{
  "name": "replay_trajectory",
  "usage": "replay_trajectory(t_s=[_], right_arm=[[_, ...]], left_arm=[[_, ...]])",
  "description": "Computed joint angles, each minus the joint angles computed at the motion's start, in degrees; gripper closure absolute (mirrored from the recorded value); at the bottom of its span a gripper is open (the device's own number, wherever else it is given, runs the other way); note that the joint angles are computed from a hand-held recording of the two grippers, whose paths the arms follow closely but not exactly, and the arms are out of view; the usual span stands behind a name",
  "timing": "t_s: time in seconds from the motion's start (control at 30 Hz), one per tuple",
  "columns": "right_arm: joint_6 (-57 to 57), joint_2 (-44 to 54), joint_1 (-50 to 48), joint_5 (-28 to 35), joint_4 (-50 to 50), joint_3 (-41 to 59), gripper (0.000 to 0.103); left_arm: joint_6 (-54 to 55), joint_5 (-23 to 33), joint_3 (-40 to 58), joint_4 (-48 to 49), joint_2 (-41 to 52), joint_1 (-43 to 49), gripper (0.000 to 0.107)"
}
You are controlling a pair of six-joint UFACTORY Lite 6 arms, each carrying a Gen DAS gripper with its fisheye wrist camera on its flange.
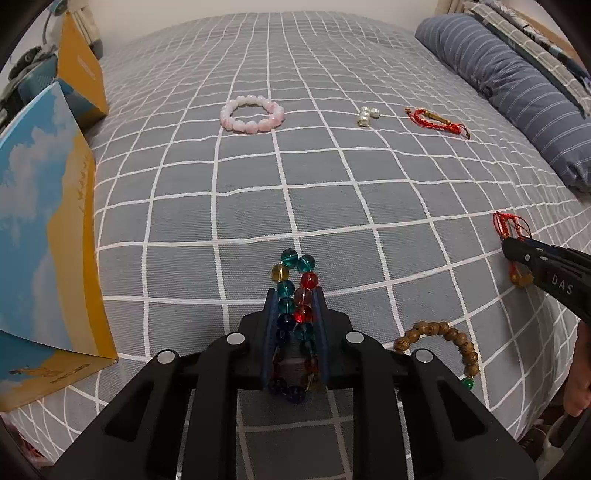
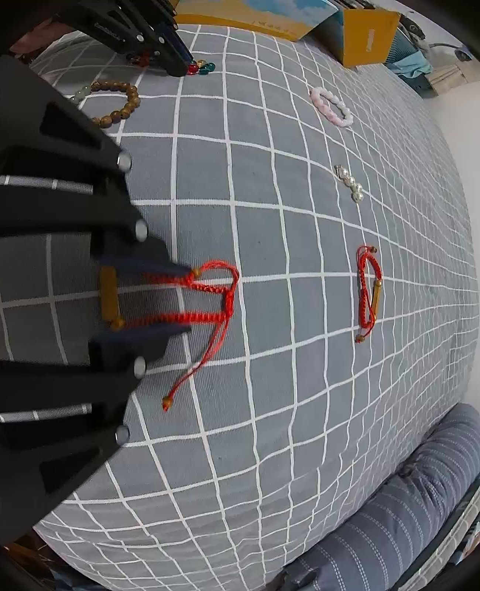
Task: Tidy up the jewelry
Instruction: 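Grasp the multicolour glass bead bracelet with the left tool while the right tool grasps the red braided cord bracelet, then lift both bracelets and carry them over the white cardboard box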
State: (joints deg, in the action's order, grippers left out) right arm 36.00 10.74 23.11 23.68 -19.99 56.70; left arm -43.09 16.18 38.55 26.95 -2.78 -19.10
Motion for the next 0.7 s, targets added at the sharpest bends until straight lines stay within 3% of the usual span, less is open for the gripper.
replay_trajectory(t_s=[0.23,0.57,0.6,0.63,0.7], right_arm=[[2.6,-1.2,0.6,0.1,-2.0,-0.6,0.097],[5.5,-2.9,0.1,-0.7,-4.3,-1.5,0.097],[6.1,-3.3,0.1,-0.8,-4.8,-1.7,0.097],[6.3,-3.6,0.0,-0.9,-5.0,-1.8,0.097],[7.1,-4.2,-0.1,-1.3,-5.8,-2.1,0.097]], left_arm=[[1.2,-0.6,-0.5,-1.3,-0.8,0.4,0.090],[2.7,-0.3,-0.7,-2.7,-2.4,0.8,0.090],[3.6,-0.2,-0.7,-3.5,-2.8,0.9,0.090],[4.2,-0.1,-0.7,-3.9,-3.1,1.0,0.098],[5.4,0.3,-0.8,-5.0,-4.3,1.1,0.098]])
